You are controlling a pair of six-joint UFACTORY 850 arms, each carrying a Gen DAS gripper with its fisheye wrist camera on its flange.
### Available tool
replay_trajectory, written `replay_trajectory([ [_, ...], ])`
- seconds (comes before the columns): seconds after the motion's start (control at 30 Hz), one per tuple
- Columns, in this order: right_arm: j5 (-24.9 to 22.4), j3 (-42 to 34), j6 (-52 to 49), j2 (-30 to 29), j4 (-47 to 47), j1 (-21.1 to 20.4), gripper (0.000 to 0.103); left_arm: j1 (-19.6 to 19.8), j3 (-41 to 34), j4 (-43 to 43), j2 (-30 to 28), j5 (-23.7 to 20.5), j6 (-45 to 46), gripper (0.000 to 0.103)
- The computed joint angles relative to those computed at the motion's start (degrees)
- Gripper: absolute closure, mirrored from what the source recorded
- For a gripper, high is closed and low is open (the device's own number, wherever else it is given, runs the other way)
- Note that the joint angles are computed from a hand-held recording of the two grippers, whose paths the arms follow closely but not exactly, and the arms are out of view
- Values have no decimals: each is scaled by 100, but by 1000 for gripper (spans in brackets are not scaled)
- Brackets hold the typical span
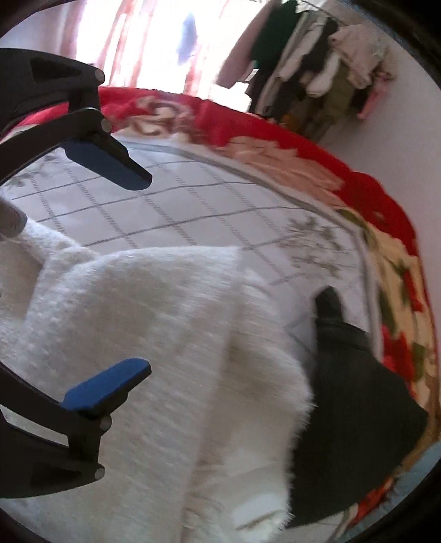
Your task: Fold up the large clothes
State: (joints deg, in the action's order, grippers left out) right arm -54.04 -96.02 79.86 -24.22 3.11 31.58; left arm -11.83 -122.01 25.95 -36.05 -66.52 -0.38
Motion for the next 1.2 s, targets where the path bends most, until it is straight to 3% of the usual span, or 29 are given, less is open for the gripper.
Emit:
replay_trajectory([
  [0.13, 736, -784, -1057, -752, 1333, -212, 60, -70, -608, 42, -506, -32, -49, 1],
  [0.2, 675, -1328, -1473, -1349, 1815, -309, 57, -114, -841, 221, -750, -74, -83, 1],
  [0.37, -984, -3467, -1113, -3244, 1878, -440, 51, -215, -833, 976, -1022, 207, -302, 1],
  [0.43, -1331, -3944, -863, -3582, 1797, -426, 50, -187, -902, 933, -1092, 170, -265, 1],
  [0.57, -1569, -4221, -18, -3663, 1254, -297, 81, -121, -855, 775, -1062, 198, -248, 1],
  [0.7, -830, -3365, 480, -3000, 914, -175, 85, -71, -981, 559, -1094, 86, -210, 1],
  [0.83, -627, -3767, 912, -2963, 385, -27, 85, -55, -1064, 412, -1119, 85, -145, 1],
  [0.93, -553, -4079, 896, -3149, 139, -54, 85, -55, -1156, 392, -1172, 21, -129, 1],
  [1.0, -461, -3927, 198, -3257, 806, -189, 82, -39, -1335, 332, -1241, -70, -120, 1],
  [1.1, -15, -3148, -795, -2895, 1703, -464, 66, -20, -1421, 403, -1210, -43, -210, 1],
  [1.17, 64, -3123, -1243, -2739, 1558, -452, 51, -7, -1270, 618, -1091, 130, -400, 1],
  [1.2, 229, -2986, -1496, -2613, 1621, -425, 50, 0, -1187, 745, -1037, 222, -508, 1],
])
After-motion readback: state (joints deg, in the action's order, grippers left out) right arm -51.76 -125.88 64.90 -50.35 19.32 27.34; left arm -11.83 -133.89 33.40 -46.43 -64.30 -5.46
